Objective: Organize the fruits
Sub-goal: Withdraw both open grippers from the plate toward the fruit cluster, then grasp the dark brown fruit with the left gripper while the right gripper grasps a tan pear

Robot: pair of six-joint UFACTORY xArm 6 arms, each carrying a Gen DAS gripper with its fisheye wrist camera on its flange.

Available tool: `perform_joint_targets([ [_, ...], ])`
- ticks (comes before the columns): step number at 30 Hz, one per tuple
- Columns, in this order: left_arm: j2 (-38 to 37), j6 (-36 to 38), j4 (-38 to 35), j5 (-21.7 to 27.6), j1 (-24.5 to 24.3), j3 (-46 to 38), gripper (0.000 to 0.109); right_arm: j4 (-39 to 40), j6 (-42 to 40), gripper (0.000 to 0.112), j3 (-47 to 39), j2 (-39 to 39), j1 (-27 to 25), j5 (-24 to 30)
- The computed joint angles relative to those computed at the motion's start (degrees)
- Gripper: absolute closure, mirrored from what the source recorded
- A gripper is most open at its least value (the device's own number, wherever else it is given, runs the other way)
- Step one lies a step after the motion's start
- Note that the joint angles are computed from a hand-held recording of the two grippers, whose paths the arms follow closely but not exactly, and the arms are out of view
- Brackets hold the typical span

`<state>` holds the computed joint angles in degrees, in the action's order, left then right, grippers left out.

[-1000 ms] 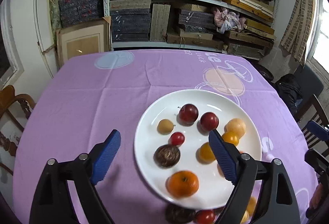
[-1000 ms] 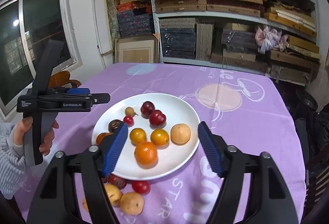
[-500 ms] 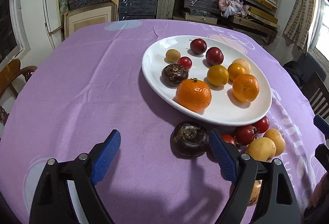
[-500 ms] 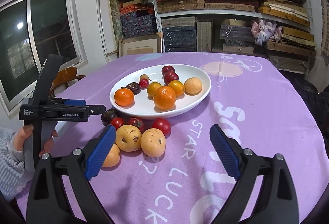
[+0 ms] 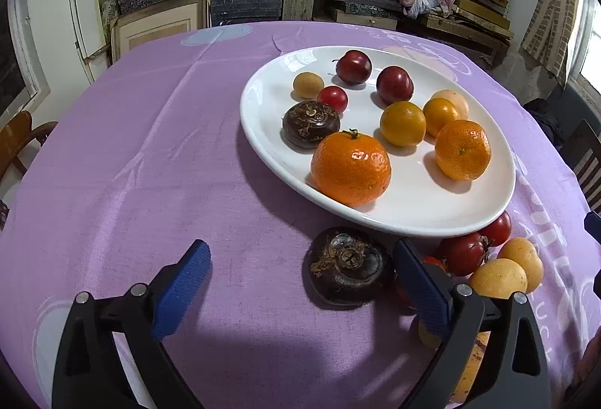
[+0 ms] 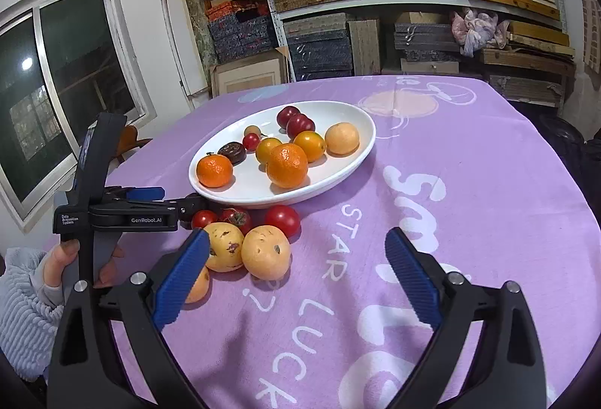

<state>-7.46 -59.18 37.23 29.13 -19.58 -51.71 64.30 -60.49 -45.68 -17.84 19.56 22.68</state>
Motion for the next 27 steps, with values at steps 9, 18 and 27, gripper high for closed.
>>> perform_joint_targets([
  [9, -4.29, 0.87, 1.84, 2.97, 0.13, 4.09, 0.009, -0.30, 0.82, 0.020, -0.23, 0.00, -0.52, 0.95],
  [18, -3.01, 1.30, 2.15, 2.98, -0.63, 2.71, 0.009, -0.87, 1.25, 0.020, -0.37, 0.22, -0.38, 1.20],
  [27, -1.78, -3.42, 5.29, 3.14, 1.45, 1.72, 0.009, -0.55, 1.18, 0.020, -0.45, 0.16, -0.58, 2.26],
])
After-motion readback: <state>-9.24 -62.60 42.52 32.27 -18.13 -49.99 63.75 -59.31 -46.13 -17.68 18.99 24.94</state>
